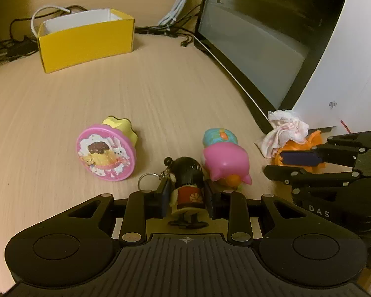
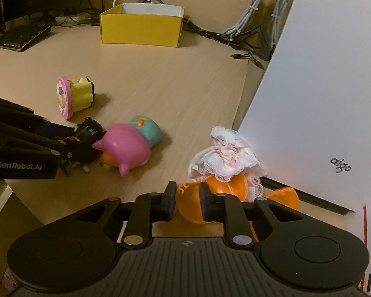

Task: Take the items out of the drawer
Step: 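Place the orange toy by the lace cloth with the right tool while the left sets the keychain down, then move both tools back down into the drawer toward the candy packets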

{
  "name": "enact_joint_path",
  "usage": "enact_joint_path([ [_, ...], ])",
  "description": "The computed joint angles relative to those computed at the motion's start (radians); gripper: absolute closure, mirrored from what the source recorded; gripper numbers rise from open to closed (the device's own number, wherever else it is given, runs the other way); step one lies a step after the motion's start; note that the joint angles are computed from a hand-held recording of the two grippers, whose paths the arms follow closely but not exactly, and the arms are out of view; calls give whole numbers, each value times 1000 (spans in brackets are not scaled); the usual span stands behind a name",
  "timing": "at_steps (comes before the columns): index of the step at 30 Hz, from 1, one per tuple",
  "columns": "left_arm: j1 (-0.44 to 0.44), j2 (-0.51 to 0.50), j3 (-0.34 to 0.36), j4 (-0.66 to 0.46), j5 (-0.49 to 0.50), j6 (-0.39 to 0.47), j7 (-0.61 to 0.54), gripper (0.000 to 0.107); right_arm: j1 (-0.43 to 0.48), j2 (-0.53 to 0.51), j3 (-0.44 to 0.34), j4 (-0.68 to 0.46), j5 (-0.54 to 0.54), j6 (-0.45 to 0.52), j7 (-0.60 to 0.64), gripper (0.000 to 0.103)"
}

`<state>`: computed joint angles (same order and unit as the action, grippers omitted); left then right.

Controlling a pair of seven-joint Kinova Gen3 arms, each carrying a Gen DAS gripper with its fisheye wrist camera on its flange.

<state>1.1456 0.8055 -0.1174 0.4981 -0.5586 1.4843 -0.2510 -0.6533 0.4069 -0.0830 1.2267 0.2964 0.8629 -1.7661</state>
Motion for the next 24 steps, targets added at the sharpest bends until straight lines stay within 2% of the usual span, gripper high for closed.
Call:
enact_joint_path([
  [5, 27, -66, -12, 125, -35, -80, 94, 75, 8, -11, -2, 9, -16, -13, -7, 69],
  [9, 49, -85, -12, 142, -92, -65, 119, 75, 6, -63, 0, 64, -4, -60, -43, 56],
  [13, 84, -104, -18, 163, -160, -50, 133, 75, -14, -126, 11, 128, 54, -114, -134, 52],
  [15, 95, -105, -14, 152, -183, -32, 125, 75, -29, -157, 16, 162, 104, -135, -203, 44],
  [20, 121, -110, 10, 128, -198, -27, 70, 75, -28, -241, -10, 254, 200, -168, -330, 37],
  [24, 135, -111, 41, 125, -164, -67, 11, 75, 14, -294, -59, 304, 187, -140, -331, 30],
])
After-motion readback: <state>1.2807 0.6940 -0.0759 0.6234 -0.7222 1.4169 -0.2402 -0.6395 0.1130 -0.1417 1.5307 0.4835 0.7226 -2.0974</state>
